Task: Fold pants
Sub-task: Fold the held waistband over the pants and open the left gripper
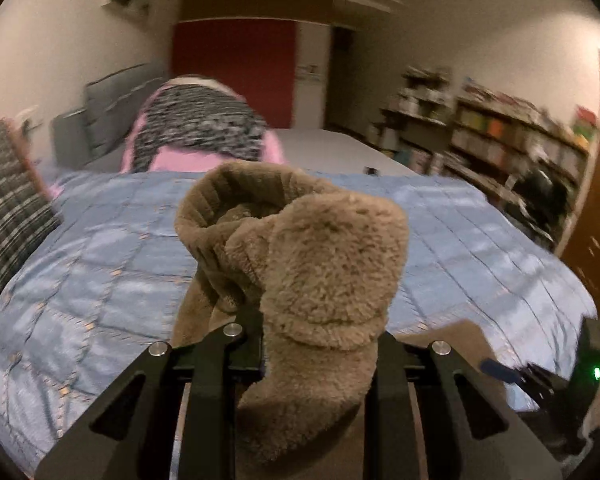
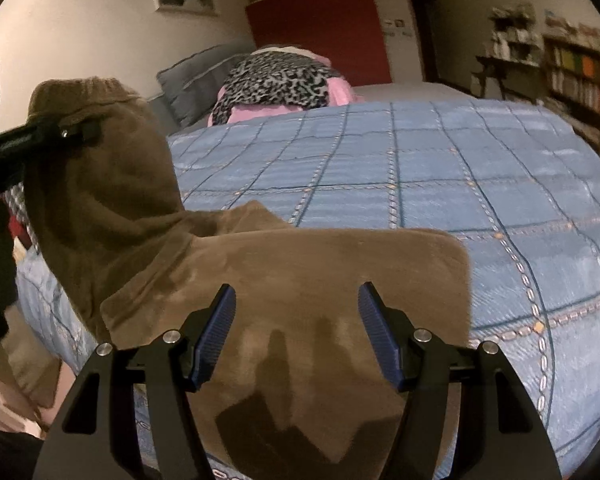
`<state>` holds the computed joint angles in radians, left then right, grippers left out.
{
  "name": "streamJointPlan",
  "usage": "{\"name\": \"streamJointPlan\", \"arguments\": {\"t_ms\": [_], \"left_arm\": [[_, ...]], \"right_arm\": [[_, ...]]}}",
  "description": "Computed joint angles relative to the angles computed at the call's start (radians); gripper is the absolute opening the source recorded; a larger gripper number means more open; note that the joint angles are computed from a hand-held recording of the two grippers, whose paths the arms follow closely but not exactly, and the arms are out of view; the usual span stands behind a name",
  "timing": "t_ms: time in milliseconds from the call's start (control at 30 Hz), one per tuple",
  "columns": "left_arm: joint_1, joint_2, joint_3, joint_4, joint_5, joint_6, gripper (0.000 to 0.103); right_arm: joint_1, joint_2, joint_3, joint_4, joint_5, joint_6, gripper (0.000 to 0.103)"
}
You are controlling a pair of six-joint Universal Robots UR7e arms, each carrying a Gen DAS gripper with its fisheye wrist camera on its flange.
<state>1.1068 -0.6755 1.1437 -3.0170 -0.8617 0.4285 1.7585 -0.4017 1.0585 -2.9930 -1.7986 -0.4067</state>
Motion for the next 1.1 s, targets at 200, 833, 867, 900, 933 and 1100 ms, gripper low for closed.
{"name": "streamJointPlan", "arguments": {"t_ms": [200, 833, 867, 900, 933, 1100], "left_arm": [[-0.044, 0.056, 0.013, 0.067, -0.028, 0.045, 0.021], [-0.059, 0.153, -0.025, 0.268, -0.040, 0.016, 0.034], [-0.056, 0.148, -0.021, 0.285, -0.057, 0.009, 0.039], [-0.055, 0.140, -0.009, 0.288, -0.082, 0.008, 0.049], [-0.056, 0.132, 0.004, 0.288, -0.102, 0.013, 0.057], [-0.064, 0.092, 0.069, 0.323, -0.175, 0.056, 0.073]], "right_arm": [[-0.031, -0.037, 0.053, -0.047, 0.016, 0.042, 0.064], [-0.091, -0.080, 0.110, -0.105, 0.045, 0.110, 0.064], [-0.095, -0.081, 0.109, -0.103, 0.045, 0.118, 0.064], [-0.098, -0.083, 0.111, -0.102, 0.046, 0.124, 0.064], [-0.102, -0.085, 0.110, -0.098, 0.047, 0.135, 0.064], [-0.108, -0.092, 0.116, -0.108, 0.041, 0.151, 0.064]]}}
